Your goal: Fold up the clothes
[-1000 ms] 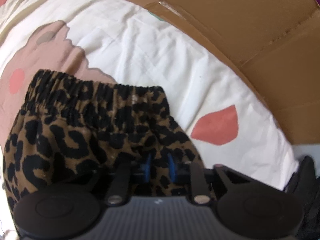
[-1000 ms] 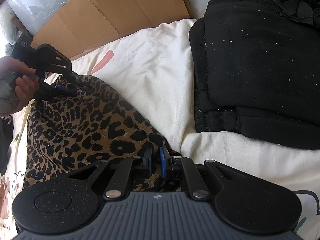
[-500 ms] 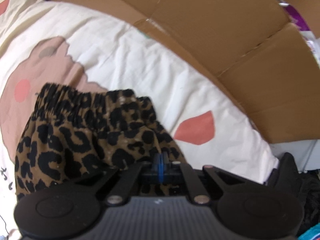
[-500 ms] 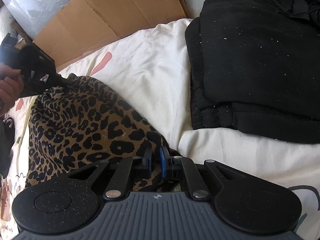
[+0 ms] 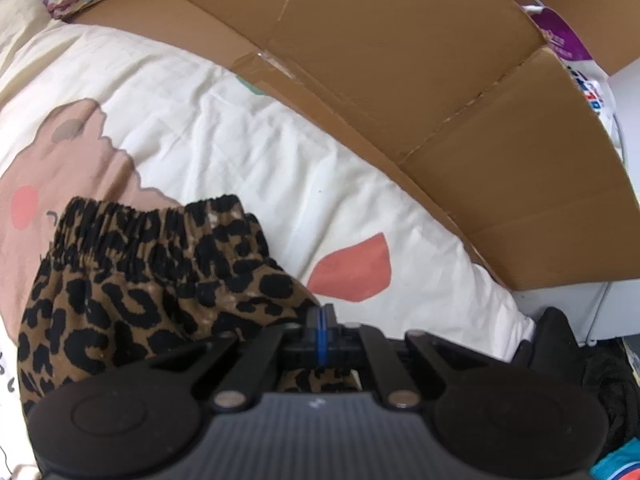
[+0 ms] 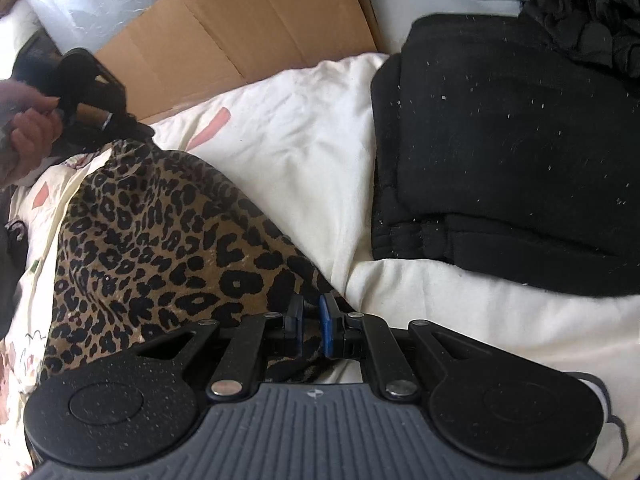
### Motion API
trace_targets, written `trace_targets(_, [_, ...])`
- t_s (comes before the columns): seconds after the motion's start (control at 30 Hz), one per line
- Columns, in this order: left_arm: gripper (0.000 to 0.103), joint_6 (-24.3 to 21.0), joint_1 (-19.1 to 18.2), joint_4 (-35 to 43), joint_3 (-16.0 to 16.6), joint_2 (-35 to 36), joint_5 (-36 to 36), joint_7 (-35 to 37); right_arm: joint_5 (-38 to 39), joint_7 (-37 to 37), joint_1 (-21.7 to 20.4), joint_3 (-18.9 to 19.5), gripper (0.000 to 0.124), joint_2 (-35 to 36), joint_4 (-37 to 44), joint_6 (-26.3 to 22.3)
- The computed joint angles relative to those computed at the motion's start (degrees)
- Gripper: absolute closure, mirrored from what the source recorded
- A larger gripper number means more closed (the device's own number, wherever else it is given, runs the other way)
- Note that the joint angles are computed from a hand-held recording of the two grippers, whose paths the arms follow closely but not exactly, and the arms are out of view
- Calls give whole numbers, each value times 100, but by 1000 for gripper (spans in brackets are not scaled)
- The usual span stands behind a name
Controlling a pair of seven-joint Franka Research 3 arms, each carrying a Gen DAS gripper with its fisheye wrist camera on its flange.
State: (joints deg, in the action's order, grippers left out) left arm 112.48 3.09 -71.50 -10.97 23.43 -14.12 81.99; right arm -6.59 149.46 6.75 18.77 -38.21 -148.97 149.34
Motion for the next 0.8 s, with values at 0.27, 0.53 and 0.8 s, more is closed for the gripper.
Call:
trace_targets(0.27, [103, -64, 40, 4, -6, -36, -36, 146, -227, 191, -132, 223, 95, -269, -48, -162])
trace_targets(0.53, [103, -120, 32, 56, -1, -26, -28, 199, -374, 281, -144, 188, 94, -99, 15, -324])
trace_targets(0.8, [103, -103, 24, 9, 8, -65, -12, 234, -517, 278, -77, 182, 114, -109, 8, -412])
